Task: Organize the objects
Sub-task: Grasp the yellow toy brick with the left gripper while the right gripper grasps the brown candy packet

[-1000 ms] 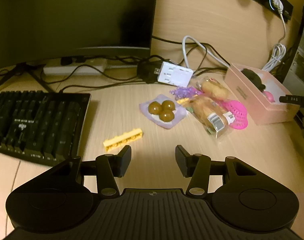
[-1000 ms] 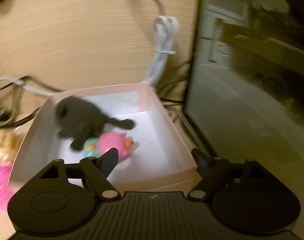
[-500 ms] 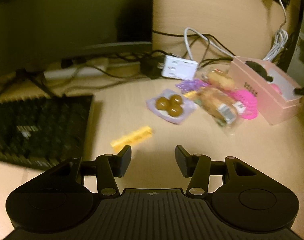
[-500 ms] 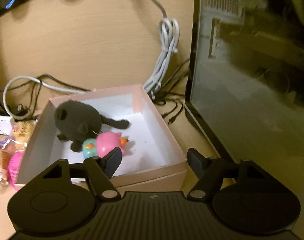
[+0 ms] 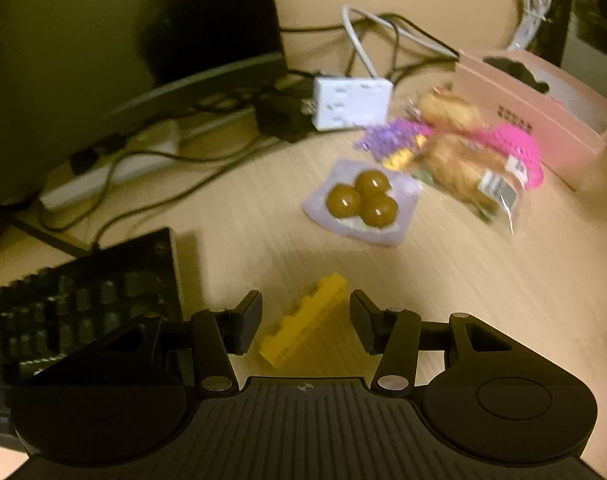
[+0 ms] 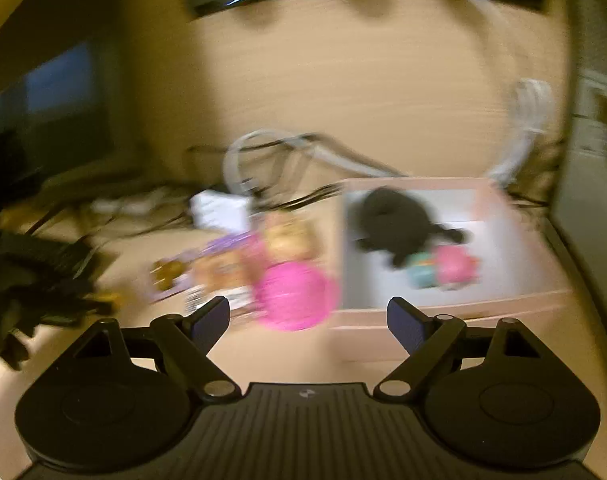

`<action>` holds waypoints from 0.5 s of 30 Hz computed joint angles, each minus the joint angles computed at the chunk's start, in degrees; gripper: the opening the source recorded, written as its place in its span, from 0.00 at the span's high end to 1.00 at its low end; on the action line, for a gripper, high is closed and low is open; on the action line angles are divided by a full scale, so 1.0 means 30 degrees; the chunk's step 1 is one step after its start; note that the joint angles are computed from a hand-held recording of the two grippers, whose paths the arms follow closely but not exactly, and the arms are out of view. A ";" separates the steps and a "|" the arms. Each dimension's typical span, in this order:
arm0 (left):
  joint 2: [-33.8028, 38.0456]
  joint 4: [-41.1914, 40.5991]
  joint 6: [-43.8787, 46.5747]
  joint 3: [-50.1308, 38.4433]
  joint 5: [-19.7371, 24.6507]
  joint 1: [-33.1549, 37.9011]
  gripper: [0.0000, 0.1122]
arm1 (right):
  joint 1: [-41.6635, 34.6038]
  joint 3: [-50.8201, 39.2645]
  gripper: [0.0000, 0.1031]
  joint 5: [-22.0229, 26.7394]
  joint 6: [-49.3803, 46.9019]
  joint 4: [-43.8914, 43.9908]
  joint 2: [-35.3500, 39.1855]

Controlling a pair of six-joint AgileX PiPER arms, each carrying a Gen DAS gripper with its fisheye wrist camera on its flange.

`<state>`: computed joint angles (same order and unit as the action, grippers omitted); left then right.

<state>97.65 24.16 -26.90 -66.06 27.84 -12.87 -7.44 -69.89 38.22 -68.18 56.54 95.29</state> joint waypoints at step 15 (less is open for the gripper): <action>-0.7397 -0.1705 -1.0872 0.6015 0.0812 -0.1369 0.87 | 0.9512 -0.6565 0.16 -0.3524 0.5132 -0.6461 0.6625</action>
